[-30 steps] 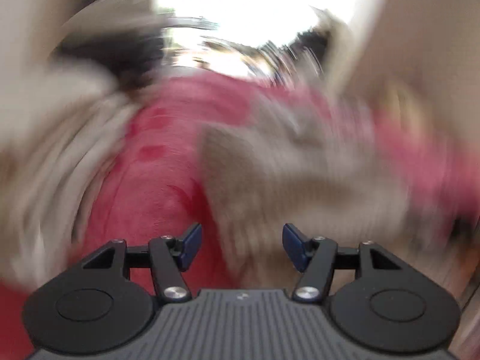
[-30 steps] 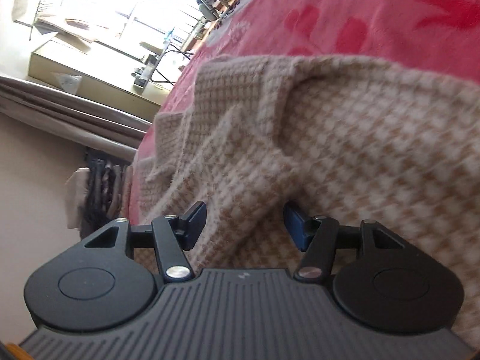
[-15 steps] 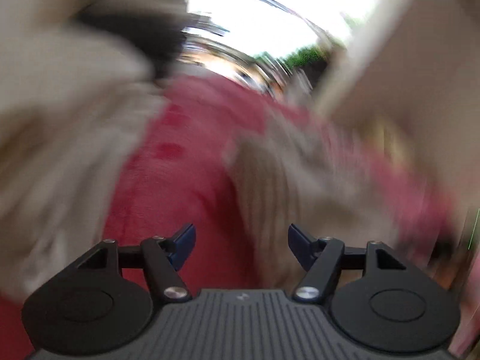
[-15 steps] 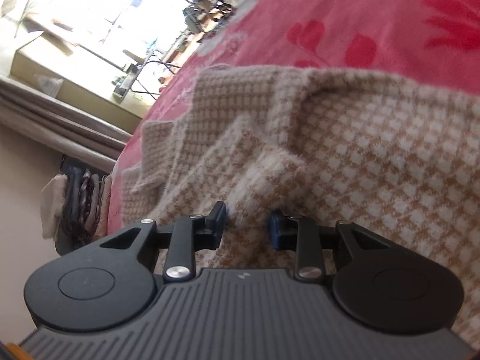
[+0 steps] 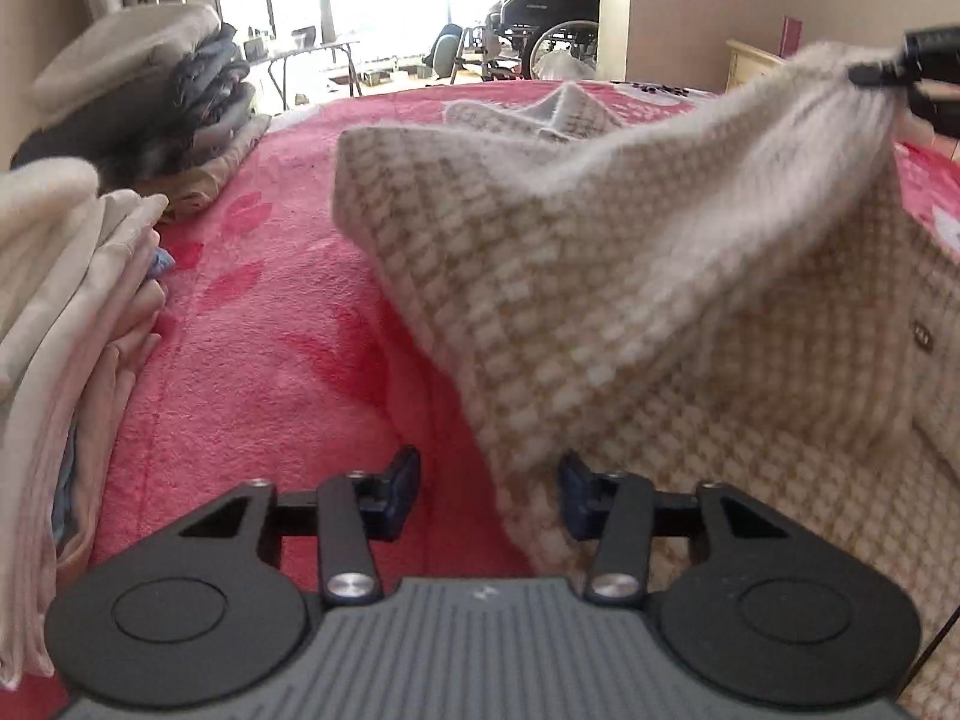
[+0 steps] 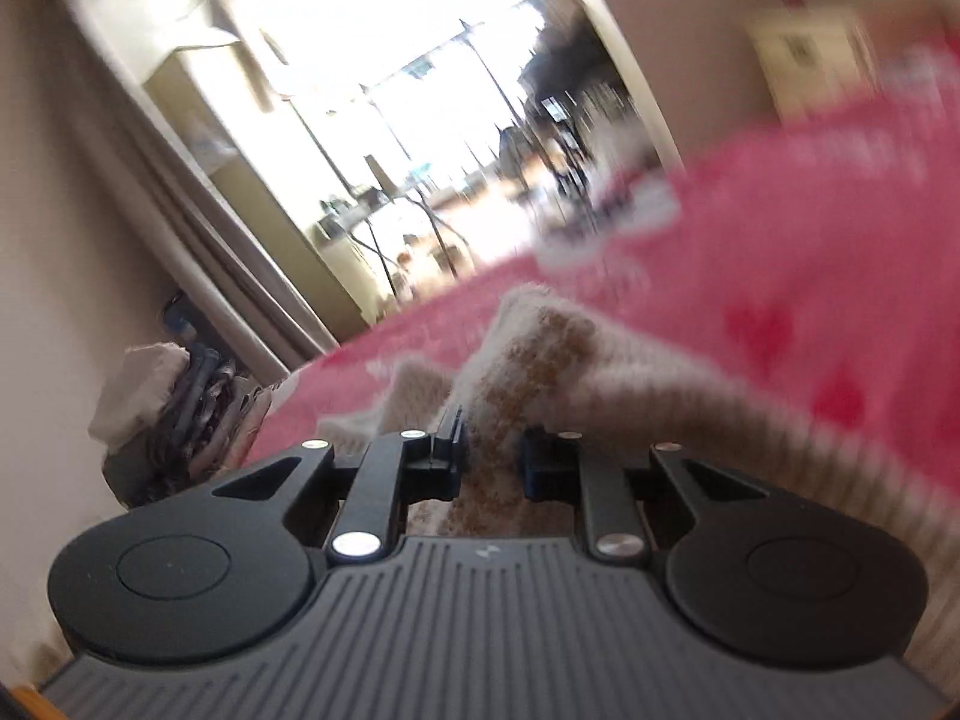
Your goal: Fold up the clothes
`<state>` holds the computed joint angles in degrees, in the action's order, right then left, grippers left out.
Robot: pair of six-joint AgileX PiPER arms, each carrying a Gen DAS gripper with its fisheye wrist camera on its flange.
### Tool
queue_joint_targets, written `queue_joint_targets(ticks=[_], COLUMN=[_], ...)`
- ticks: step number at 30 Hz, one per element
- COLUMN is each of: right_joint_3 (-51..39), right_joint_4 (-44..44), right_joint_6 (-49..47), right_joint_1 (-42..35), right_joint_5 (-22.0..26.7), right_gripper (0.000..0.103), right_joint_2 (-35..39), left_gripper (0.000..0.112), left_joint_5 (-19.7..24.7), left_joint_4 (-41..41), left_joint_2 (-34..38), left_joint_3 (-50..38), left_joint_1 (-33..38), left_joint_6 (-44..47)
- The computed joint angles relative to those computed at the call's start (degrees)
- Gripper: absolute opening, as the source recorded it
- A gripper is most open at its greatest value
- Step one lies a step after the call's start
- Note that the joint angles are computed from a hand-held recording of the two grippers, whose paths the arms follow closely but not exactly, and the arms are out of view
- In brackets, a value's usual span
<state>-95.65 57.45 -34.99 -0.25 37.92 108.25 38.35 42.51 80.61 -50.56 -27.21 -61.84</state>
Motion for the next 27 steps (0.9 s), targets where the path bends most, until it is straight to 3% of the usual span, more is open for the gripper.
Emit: queue_joint_targets(ticks=[2, 5, 7, 9, 11, 15, 19, 22, 25, 27], right_joint_3=[-3.2, -9.9, -8.8, -2.9, 3.7, 15.1, 19.7, 24.6, 29.3, 30.7], right_joint_4=[-3.5, -11.9, -9.9, -1.9, 3.5, 4.1, -5.1, -13.4, -26.1, -29.3], right_joint_6=[1.5, 13.5, 18.0, 15.9, 12.1, -5.7, -28.6, -43.1, -47.0, -47.5], right_joint_1=[-0.5, -1.6, -3.7, -6.4, -8.3, -7.3, 2.8, 10.5, 18.3, 20.0], right_joint_5=[2.2, 10.1, 12.9, 13.3, 13.8, 15.3, 18.7, 13.6, 4.7, 0.7], right_gripper=[0.016, 0.021, 0.024, 0.034, 0.037, 0.039, 0.038, 0.039, 0.038, 0.038], right_joint_2=[2.0, 8.1, 9.8, 8.6, 5.5, -5.0, -14.5, -18.7, -21.2, -20.4], left_gripper=[0.025, 0.025, 0.027, 0.032, 0.035, 0.037, 0.037, 0.037, 0.037, 0.037], left_joint_5=[1.6, 4.0, 4.0, 4.2, 4.4, 0.7, -2.6, -3.7, -4.7, -5.4], left_joint_4=[2.4, 4.1, 4.2, 4.7, 6.3, 3.7, -0.5, -2.3, -2.8, -2.4], left_joint_2=[0.9, 2.6, 2.7, 2.9, 2.8, 1.1, 0.1, -0.6, -0.8, -1.0], left_joint_3=[-0.1, -1.4, -1.6, -1.8, -1.2, 0.3, 0.8, 1.0, 1.5, 2.1], left_joint_1=[-2.2, -4.5, -4.3, -4.2, -4.7, -1.8, 1.8, 2.8, 3.4, 3.4], left_joint_6=[-2.9, -4.7, -4.4, -4.0, -5.3, -4.6, -2.3, -1.6, -1.7, -2.6])
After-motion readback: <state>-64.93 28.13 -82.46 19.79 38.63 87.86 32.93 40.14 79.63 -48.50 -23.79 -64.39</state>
